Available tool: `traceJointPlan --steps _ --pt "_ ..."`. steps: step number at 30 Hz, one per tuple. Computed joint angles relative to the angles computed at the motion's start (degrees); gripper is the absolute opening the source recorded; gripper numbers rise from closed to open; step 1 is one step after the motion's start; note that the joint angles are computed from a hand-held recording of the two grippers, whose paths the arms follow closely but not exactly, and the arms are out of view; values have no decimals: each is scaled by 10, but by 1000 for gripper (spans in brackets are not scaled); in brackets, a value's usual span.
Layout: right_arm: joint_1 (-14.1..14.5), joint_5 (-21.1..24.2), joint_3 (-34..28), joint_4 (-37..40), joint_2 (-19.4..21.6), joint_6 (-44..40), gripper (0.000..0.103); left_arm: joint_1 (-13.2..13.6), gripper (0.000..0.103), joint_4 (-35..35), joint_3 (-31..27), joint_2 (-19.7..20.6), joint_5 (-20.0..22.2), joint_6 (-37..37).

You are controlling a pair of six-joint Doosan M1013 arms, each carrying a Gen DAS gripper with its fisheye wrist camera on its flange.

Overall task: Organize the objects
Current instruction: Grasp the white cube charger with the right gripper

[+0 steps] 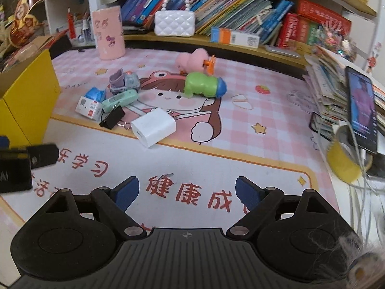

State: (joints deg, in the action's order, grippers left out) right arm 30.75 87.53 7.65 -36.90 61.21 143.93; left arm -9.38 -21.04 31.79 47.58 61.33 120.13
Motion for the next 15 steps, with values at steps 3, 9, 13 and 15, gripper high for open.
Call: traceJointPlan --steps 3,9,13,15 --pt "-7 -44 51 13 -22 -3 88 -6 94 19 -17 9 6 -18" --pt "-21 -116 78 20 -27 -46 88 -14 94 47 -44 22 7 -48" --pt "-34 -155 60 36 -12 -102 87 -18 94 68 -53 25 10 -60" --pt "-41 -176 53 52 -6 -134 87 -19 94 78 -53 25 10 -66"
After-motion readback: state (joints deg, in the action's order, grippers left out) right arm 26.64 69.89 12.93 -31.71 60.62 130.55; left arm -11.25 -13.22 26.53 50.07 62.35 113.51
